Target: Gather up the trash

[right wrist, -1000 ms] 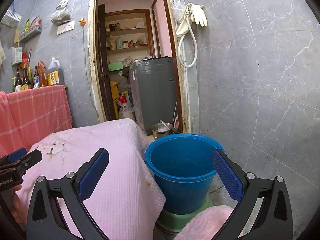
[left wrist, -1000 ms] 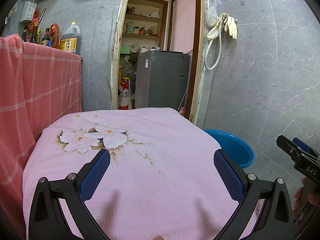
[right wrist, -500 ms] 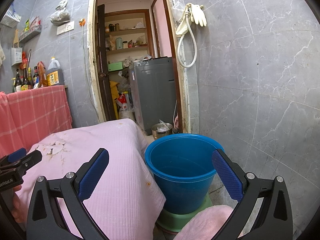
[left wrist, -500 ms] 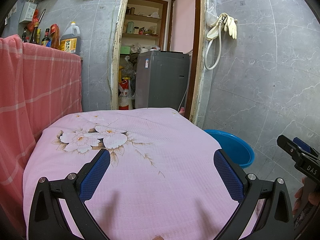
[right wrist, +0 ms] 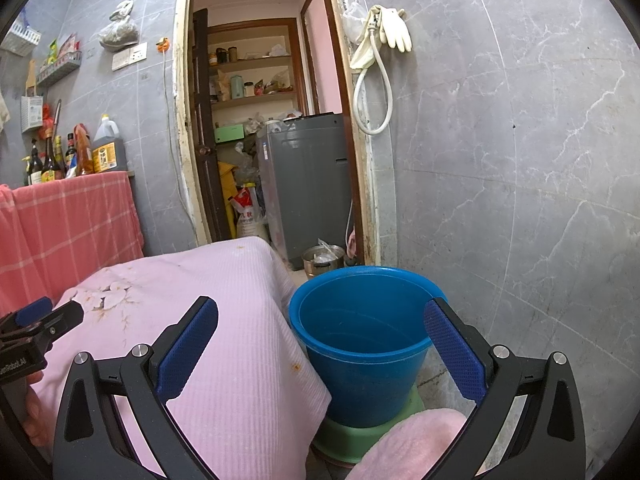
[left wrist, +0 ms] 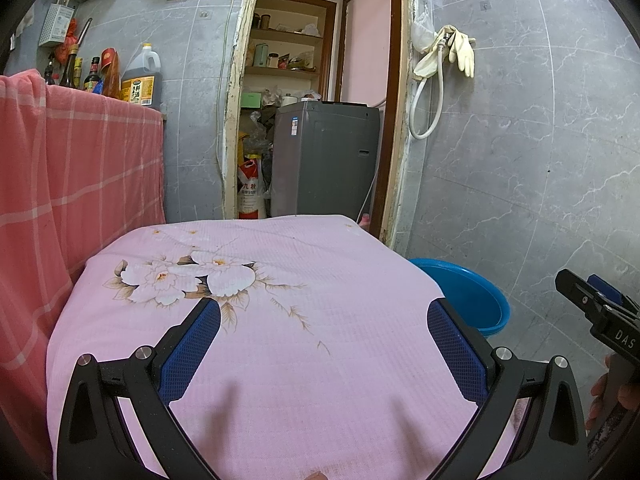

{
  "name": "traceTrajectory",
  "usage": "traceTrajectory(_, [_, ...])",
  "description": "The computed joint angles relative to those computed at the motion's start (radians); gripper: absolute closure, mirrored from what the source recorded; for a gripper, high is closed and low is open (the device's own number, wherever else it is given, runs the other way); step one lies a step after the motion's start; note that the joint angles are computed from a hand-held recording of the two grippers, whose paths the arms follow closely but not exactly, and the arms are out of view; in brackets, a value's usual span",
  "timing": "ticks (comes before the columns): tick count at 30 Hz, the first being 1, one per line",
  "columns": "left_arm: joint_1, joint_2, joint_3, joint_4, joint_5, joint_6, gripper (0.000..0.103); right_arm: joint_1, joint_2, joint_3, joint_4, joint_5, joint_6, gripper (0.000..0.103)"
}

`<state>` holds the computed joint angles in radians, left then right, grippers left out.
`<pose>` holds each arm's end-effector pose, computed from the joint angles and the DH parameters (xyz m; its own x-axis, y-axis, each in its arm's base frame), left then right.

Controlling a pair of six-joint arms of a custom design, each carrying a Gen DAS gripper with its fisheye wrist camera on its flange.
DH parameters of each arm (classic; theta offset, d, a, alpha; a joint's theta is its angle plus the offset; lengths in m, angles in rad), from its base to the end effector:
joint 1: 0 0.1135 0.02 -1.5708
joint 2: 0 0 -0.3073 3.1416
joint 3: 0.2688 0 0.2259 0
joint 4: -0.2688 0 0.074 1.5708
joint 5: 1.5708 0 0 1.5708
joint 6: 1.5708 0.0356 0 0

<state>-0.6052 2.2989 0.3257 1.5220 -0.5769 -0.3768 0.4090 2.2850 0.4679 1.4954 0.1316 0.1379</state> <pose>0.2478 -0.1478 0.0737 -0.3604 -0.1257 -0.9243 -0.0639 0.9919 -0.1100 0.3047 0.1270 0.0853 -0.3258 0.0073 -0.9454 -0.2375 0.9673 0.0893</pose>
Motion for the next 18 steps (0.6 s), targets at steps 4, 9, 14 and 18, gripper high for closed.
traceTrajectory(4, [-0.002,-0.003,0.000,-0.009,-0.007,-0.004,0.002,0.001,0.002,0.000,0.002,0.001,0.002,0.000])
traceTrajectory(9, [0.001,-0.004,-0.001,-0.022,-0.028,-0.019,0.002,0.001,0.002,0.000,0.001,0.002,0.001,0.000])
traceTrajectory(14, [0.003,0.000,-0.010,-0.009,-0.036,-0.024,0.002,0.001,0.003,0.000,0.002,0.001,0.001,0.000])
traceTrajectory(18, [0.003,-0.002,-0.007,-0.014,-0.036,-0.022,0.002,0.004,0.001,0.001,-0.002,0.004,0.002,0.000])
